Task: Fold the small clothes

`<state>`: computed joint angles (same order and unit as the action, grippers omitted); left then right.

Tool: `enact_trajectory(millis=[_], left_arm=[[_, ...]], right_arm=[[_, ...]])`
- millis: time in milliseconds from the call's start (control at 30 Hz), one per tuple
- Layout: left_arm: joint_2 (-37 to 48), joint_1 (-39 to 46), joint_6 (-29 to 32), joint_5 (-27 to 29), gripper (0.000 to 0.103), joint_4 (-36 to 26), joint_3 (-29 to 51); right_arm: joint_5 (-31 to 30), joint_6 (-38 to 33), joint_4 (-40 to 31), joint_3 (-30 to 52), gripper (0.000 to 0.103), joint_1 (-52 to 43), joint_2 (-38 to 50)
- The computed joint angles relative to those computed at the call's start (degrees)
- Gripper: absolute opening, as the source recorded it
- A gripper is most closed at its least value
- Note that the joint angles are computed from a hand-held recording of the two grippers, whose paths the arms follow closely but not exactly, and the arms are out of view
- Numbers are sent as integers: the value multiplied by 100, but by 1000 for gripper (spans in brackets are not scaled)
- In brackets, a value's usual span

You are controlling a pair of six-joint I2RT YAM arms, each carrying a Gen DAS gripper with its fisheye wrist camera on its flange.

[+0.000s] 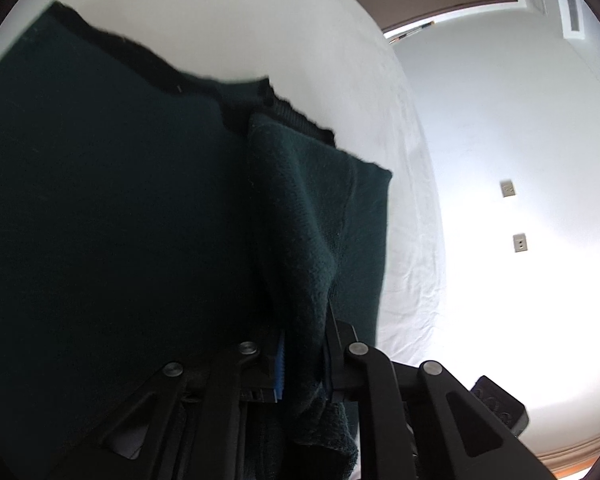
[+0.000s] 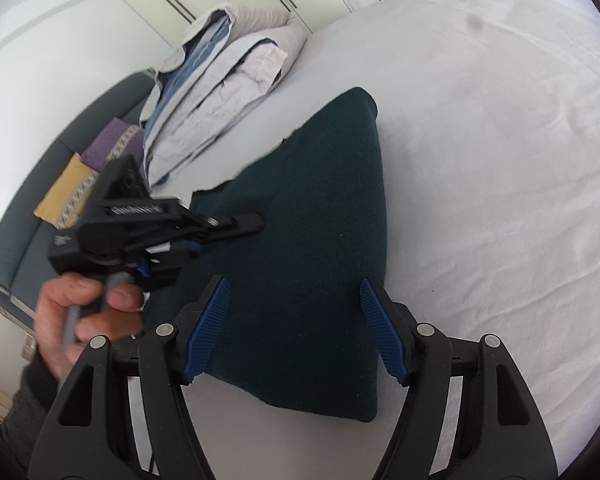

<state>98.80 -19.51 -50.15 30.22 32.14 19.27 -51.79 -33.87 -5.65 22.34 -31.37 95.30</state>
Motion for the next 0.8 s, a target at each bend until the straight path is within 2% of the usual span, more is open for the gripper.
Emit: enact_trajectory(millis=[167,300,433,533,600,667,733,800], left_arm=[[-1248,590,820,275,14,-1320,-218],[-2286,1561,1751,662,14,-2727,-316],[-2715,2752,3173,934,14,-4194,-125],[-2582,3856,4356,1163,14,-5013,19],[-2331,4555,5065,1303,14,-5359,98],[-2065,4989,5494,1339,14,-5464,137],[-1624,5158,5672,1295,14,-5241,127],[-1104,5169,5635,1163,15,-4749,48]], right_arm=[[169,484,146,-333,67,666,-759],[625,1305,517,-718,67,1846,-1530],[1431,2248,1076,-1078,67,3362,-2071],[1941,2913,1558,-1184,67,4462,-2005],[2225,3288,1970,-1194,67,5066,-1684],[2546,3652,2415,-1222,67,5652,-1348],[2765,3881,2830,-1241,67,5994,-960],[2856,4024,3120,-1190,67,6104,-580]])
